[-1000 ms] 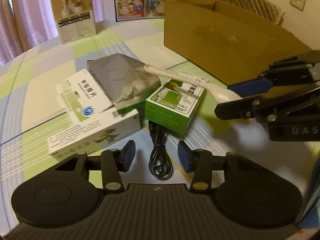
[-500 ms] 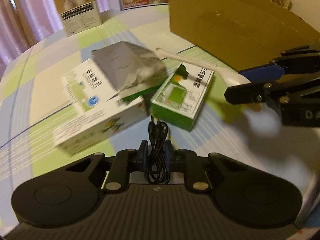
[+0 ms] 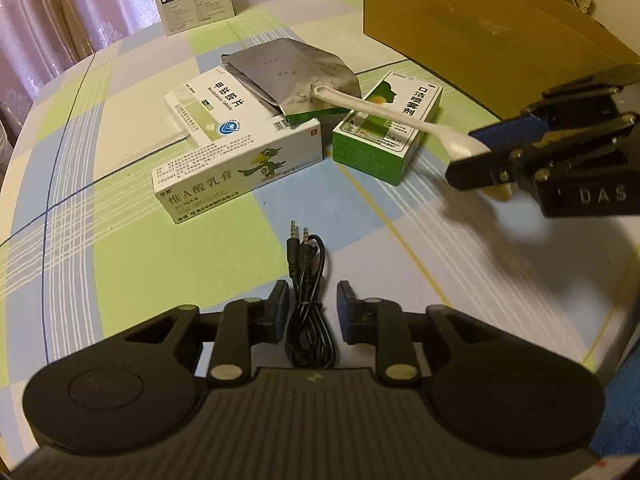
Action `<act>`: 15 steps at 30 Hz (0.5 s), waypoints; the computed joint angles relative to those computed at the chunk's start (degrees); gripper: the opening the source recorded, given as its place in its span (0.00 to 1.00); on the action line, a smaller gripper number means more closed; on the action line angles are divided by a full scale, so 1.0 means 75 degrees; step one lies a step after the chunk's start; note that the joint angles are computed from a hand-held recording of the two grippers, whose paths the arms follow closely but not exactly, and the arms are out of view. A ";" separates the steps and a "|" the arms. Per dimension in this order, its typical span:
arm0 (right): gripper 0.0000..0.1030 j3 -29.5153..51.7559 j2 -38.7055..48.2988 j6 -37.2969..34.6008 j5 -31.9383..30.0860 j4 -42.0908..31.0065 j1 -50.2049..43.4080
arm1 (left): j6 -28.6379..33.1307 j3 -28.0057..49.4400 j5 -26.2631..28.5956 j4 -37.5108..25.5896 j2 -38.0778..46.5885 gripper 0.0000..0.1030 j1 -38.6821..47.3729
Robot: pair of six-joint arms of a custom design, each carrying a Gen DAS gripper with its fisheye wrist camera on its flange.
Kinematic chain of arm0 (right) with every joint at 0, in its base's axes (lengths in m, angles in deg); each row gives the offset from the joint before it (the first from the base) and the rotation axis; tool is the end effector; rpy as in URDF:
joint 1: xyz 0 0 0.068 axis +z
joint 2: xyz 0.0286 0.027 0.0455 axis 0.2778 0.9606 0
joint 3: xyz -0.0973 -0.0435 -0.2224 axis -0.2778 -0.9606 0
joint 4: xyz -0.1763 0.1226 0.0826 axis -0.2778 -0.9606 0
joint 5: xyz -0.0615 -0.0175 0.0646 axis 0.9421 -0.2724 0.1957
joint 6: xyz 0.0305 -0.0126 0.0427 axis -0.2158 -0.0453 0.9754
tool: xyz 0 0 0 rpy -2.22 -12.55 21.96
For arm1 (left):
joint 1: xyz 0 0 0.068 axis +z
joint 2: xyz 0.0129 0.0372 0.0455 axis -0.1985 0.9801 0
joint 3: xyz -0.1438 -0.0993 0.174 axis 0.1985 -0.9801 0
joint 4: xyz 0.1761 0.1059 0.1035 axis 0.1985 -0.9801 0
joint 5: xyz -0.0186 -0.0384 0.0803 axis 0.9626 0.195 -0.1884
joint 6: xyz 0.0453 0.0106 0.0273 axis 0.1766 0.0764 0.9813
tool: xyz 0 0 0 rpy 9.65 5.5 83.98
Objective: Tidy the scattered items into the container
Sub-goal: 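Grasp black cable with left tool while right tool holds the spoon, then lift black cable with left tool while right tool lifts the spoon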
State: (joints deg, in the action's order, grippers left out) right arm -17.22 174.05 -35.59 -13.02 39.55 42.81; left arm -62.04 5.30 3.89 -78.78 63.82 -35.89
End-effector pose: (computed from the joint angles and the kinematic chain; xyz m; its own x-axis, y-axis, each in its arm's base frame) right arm 0.2936 0.1525 0.1381 -0.7035 -0.3212 -0.6340 -0.4955 0.8611 0.1136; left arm 0.3205 -0.1468 0.1303 -0.6893 0.5003 -0.5239 0.5526 0.8308 0.0664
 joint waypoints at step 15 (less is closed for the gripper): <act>0.29 0.0587 0.0753 0.0191 -0.0146 -0.0553 -0.0169 | -0.0525 -0.0111 0.0268 0.0615 0.0209 0.33 0.0097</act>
State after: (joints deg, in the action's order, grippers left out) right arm -12.82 179.69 -34.16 -14.12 35.41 41.54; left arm -65.98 4.46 5.90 -74.17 65.39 -35.16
